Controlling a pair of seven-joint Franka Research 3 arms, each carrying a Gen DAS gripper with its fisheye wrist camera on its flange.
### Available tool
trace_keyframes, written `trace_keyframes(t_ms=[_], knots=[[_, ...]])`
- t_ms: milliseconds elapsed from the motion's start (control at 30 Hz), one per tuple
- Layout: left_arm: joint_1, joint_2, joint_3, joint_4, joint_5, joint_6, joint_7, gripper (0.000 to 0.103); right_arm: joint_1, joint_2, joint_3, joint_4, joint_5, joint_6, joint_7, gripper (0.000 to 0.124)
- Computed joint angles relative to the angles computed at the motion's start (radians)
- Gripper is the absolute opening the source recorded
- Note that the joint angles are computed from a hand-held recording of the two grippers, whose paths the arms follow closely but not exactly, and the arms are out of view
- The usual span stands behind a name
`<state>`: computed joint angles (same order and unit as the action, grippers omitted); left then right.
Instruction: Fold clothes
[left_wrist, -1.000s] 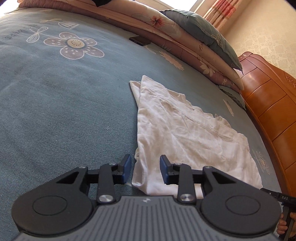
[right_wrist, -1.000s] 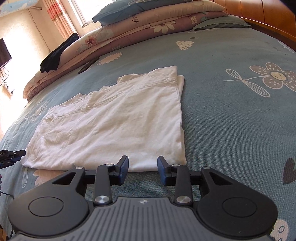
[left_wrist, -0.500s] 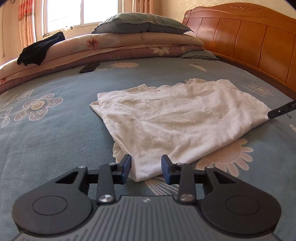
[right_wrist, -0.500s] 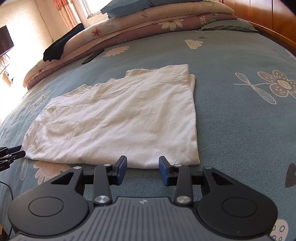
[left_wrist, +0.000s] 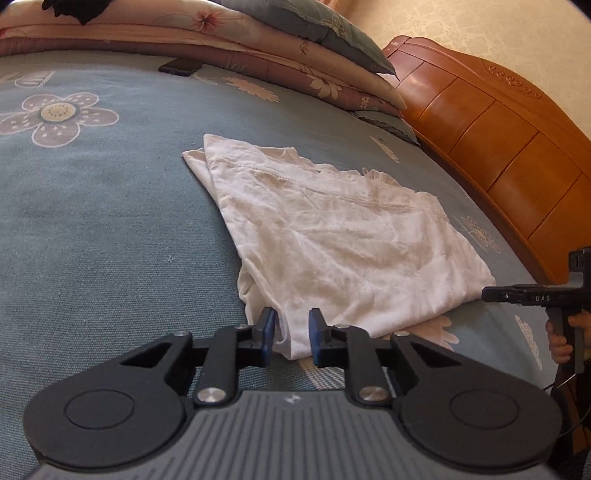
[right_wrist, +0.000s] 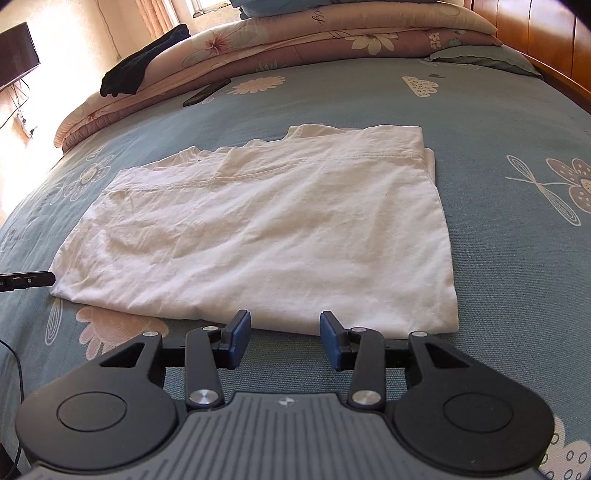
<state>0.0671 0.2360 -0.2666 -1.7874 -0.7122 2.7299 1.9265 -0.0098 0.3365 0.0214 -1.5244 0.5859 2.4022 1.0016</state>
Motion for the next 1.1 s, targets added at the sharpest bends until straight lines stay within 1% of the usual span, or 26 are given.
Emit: trace_keyframes(t_ms=[33,100,200,333,367,433,467,500,567,600,633,700,733,800,867,900,933,967,1000,1033,1100], knots=[[0.001,0.002,0.004,0.000,-0.005,-0.010,-0.027,0.000,0.001,0.000,0.000,-0.001,-0.002,0.001,0.000,0.046],[0.001,-0.012,-0.001,-0.024,-0.036,0.013,-0.047,0.000,0.003,0.000,0.000,-0.001,-0.007,0.003,-0.002,0.046],[0.011,-0.052,-0.017,-0.082,-0.135,0.047,0.017,0.000,0.000,0.003,0.000,0.002,-0.005,0.000,-0.009,0.046],[-0.001,-0.085,0.006,-0.122,-0.225,0.048,0.044,0.001,-0.004,0.013,-0.001,0.014,-0.006,0.007,-0.017,0.046],[-0.010,-0.092,0.016,-0.130,-0.215,0.054,0.035,0.001,-0.004,0.011,0.000,0.013,-0.005,0.022,-0.023,0.046],[-0.044,-0.113,0.041,-0.145,-0.107,0.107,-0.011,0.001,-0.005,0.011,0.002,0.014,-0.001,0.051,-0.036,0.046],[-0.054,-0.118,0.044,-0.146,-0.076,0.141,-0.013,0.001,-0.005,0.013,0.004,0.018,0.003,0.065,-0.041,0.046],[-0.057,-0.118,0.038,-0.138,-0.077,0.166,0.013,0.002,-0.005,0.021,0.005,0.029,0.002,0.072,-0.043,0.046],[-0.064,-0.086,0.025,-0.089,-0.071,0.196,0.047,0.010,-0.002,0.048,0.008,0.068,-0.007,0.071,-0.043,0.046],[-0.065,-0.065,0.017,-0.061,-0.058,0.210,0.055,0.018,0.001,0.060,0.012,0.080,-0.010,0.082,-0.047,0.046],[-0.071,-0.037,0.014,-0.030,-0.022,0.220,0.038,0.023,0.004,0.073,0.015,0.094,-0.015,0.087,-0.049,0.046],[-0.094,0.032,0.024,0.040,0.089,0.229,-0.039,0.024,0.004,0.100,0.019,0.123,-0.020,0.081,-0.036,0.046],[-0.113,0.061,0.046,0.068,0.152,0.223,-0.100,0.024,0.001,0.109,0.022,0.131,-0.018,0.076,-0.032,0.046],[-0.155,0.110,0.108,0.118,0.272,0.188,-0.245,0.024,-0.003,0.115,0.020,0.128,-0.023,0.078,-0.021,0.046],[-0.216,0.129,0.202,0.128,0.414,0.169,-0.406,0.021,-0.010,0.111,0.012,0.108,-0.031,0.087,-0.012,0.045],[-0.236,0.129,0.237,0.123,0.470,0.167,-0.469,0.025,-0.018,0.107,0.012,0.096,-0.027,0.090,-0.015,0.045],[-0.235,0.123,0.244,0.114,0.494,0.169,-0.499,0.029,-0.030,0.102,0.014,0.086,-0.016,0.092,-0.024,0.045],[-0.223,0.115,0.237,0.107,0.503,0.167,-0.516,0.028,-0.039,0.096,0.016,0.077,-0.006,0.095,-0.031,0.044],[-0.216,0.105,0.235,0.098,0.520,0.173,-0.538,0.021,-0.045,0.087,0.017,0.067,0.003,0.099,-0.036,0.044],[-0.205,0.095,0.224,0.091,0.532,0.188,-0.543,0.022,-0.049,0.079,0.018,0.056,0.012,0.111,-0.043,0.044],[-0.149,0.097,0.149,0.104,0.512,0.228,-0.489,0.023,-0.053,0.066,0.024,0.040,0.035,0.142,-0.066,0.045]])
